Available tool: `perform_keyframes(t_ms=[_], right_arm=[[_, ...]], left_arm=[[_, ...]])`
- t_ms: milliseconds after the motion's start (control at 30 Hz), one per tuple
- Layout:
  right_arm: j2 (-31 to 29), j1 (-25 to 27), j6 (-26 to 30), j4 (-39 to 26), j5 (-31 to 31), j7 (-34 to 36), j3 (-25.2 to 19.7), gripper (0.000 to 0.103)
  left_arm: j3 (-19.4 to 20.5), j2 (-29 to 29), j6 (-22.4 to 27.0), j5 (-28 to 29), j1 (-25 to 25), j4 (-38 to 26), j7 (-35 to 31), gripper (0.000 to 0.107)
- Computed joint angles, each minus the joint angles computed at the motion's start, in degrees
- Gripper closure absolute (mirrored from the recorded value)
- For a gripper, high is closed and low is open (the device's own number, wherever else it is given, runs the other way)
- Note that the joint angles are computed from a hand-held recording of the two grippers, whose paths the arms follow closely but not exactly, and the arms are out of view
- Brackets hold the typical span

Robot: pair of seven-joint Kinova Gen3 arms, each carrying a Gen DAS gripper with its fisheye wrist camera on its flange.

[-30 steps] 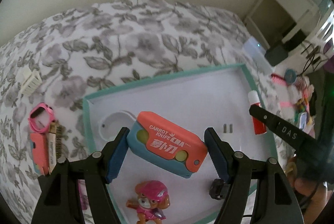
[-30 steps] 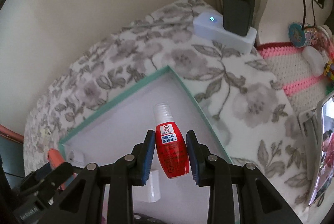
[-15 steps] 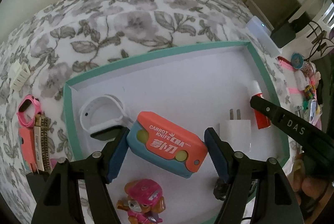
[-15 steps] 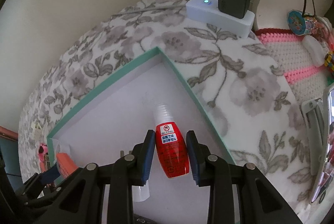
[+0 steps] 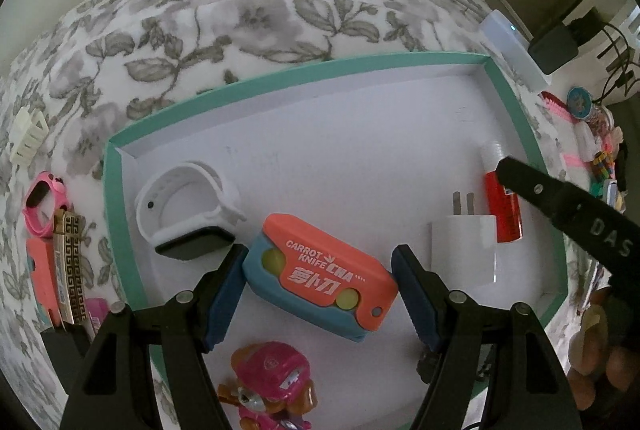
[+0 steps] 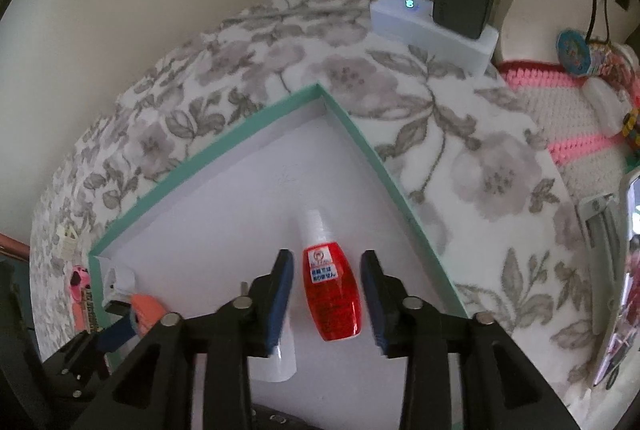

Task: Organize rigid objects
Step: 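Carry the carrot-knife toy and glue bottle into the tray and open both tools, then move both tools back over the pink watch band and white hair clip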

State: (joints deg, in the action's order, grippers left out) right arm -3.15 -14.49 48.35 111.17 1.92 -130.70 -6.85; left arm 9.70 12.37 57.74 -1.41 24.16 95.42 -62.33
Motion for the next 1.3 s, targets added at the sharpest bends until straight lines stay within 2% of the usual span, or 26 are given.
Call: perform_keyframes(t_ms=[267,467,700,900,1200,1267,1300], right_arm=[[-3.23,-0.54,0.85,-1.92,5.19,-4.89,-2.23,0.053],[-6.09,-1.36,2.69,-5.0,11.2,-8.57,-5.61,0.053],[-6.29,-4.22,2.83,-7.94,16.81,-11.97,-9.83,0.051],[-2.65,-8.9,0.35,-9.47,16.17,-11.59,-10.99,0.051],[5.08,-20.05,-3.49,-12.29,19.23,-12.65,-11.81,0.051],[6.49,-22.02,-4.89,-12.74,18.6,-11.62,-11.17,0.051],[7.2,-22.89,-5.56,-13.03,18.11,-10.87,-10.9,0.051]], left_arm=[[-0.39,-4.42,-1.15,2.6,-2.69,-0.57,-2.32,0.033],[-1.3,-10.63,-1.88,-0.62,-5.08,0.24,0.88,0.033],[-2.79,-17.17,-2.25,-3.85,-11.15,2.43,2.24,0.028],[-5.21,-21.2,-0.62,-5.83,-18.11,4.65,1.27,0.027],[-9.25,-23.85,2.14,-10.51,-28.13,8.49,1.29,0.027],[-9.71,-23.93,2.26,-10.8,-29.56,9.21,1.18,0.026],[-10.09,-23.73,2.01,-10.77,-30.21,9.55,0.95,0.021]])
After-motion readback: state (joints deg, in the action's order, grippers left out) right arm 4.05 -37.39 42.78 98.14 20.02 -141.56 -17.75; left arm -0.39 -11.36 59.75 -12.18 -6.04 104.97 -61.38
